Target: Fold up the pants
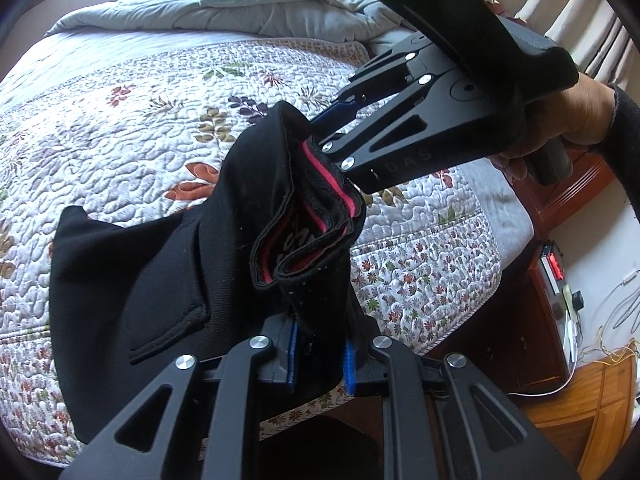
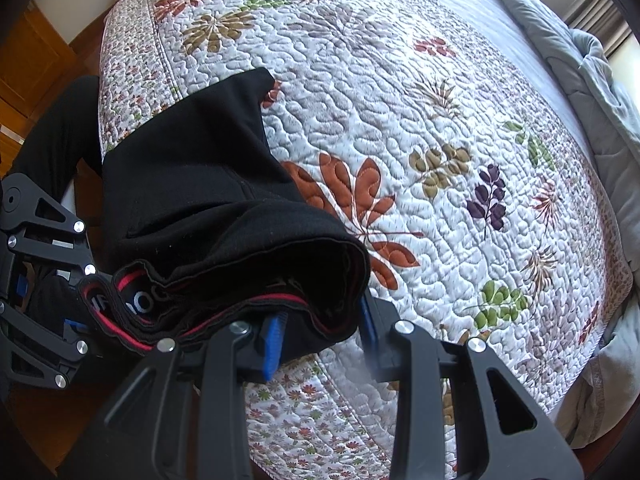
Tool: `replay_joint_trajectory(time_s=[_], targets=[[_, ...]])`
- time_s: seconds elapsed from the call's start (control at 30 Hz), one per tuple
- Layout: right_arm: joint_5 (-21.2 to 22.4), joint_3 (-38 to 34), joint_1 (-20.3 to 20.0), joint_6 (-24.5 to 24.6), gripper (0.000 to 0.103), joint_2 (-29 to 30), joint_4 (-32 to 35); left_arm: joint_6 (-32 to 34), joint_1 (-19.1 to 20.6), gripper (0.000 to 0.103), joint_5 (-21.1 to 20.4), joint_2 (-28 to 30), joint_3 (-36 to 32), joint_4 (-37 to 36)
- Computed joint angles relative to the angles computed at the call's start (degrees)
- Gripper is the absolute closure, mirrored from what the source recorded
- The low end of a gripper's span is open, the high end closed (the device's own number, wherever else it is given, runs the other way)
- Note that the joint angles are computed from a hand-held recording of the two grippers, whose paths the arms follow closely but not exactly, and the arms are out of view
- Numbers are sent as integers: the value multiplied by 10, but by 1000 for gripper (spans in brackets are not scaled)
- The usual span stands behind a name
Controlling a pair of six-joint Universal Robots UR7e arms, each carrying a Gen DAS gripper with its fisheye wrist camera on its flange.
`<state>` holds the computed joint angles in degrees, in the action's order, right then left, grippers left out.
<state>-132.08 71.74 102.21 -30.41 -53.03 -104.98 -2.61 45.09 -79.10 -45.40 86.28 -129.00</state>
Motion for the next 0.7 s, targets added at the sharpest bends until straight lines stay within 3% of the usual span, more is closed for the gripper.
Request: replay_joint_trajectory(time_s=[0.7], targets=[[-4,47,-30,-17,71,-17,-25,-3,-4,86,14,32,6,4]])
